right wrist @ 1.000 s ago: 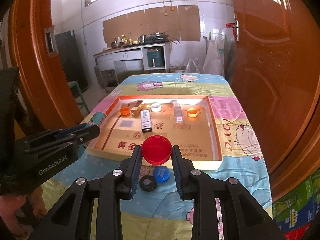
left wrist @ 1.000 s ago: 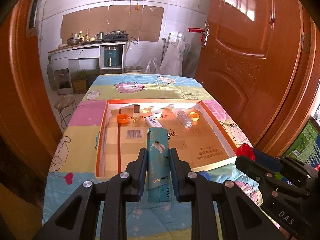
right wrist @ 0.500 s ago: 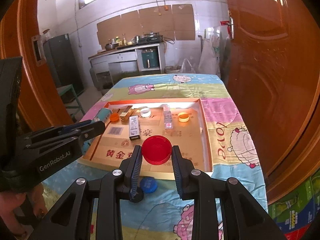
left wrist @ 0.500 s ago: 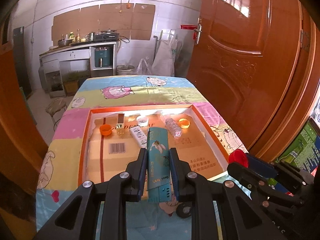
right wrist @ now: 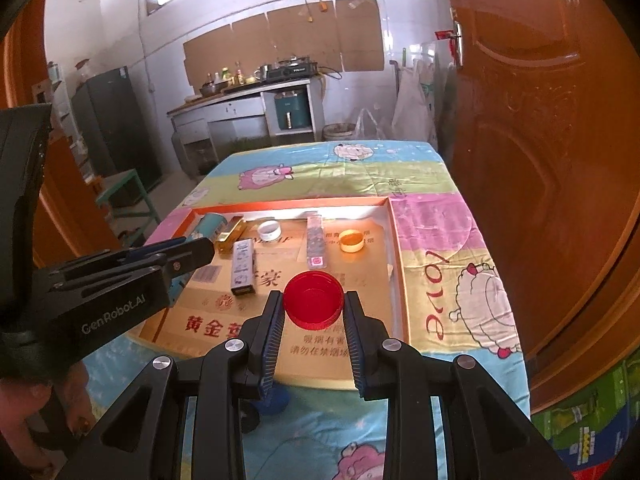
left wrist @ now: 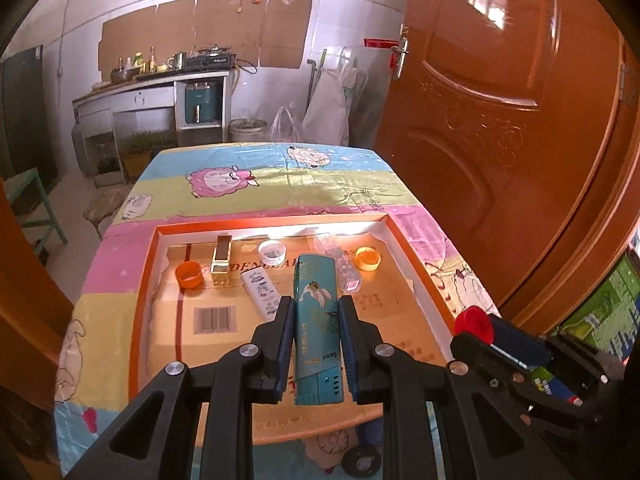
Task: Organize rigid objects
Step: 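Carry the teal cylinder with the left tool while the right tool carries the red cap over the tray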
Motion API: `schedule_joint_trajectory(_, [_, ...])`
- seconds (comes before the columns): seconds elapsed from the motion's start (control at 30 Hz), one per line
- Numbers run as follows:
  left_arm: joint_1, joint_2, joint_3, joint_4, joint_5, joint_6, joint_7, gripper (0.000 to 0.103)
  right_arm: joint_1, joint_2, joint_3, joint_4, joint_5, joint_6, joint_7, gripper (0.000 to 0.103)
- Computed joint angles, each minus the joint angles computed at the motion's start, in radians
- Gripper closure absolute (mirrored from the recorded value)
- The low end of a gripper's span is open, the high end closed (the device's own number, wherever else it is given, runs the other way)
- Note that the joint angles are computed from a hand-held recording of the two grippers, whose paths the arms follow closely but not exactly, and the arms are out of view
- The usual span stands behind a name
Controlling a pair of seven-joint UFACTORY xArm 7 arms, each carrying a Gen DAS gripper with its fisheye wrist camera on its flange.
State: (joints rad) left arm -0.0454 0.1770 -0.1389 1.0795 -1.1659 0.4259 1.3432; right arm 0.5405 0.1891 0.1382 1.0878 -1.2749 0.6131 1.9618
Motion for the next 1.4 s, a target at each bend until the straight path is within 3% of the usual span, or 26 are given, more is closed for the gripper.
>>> schedule_joint_trajectory(0.13, [-0.016,0.019,-0.016,0.012,-0.013,-0.043,-0.012,0.081,-0.017,0.009,-0.013,0.002,0.0,-0.03,-0.005,0.072])
schedule_joint_trajectory(0.67, [-0.003,0.169,-0.089,0.121,0.22,-0.137,-0.29,0.081,-0.064,0.087,-0.086,0.03,-0.01,-0.186,-0.044,0.072])
schedule_joint_trajectory(1.4, [0.053,0.28,-0.185,0.196,0.498,-0.199,-0.528,0.081,-0.059,0.149,-0.14,0.064,-0.007,-0.269,-0.064,0.072])
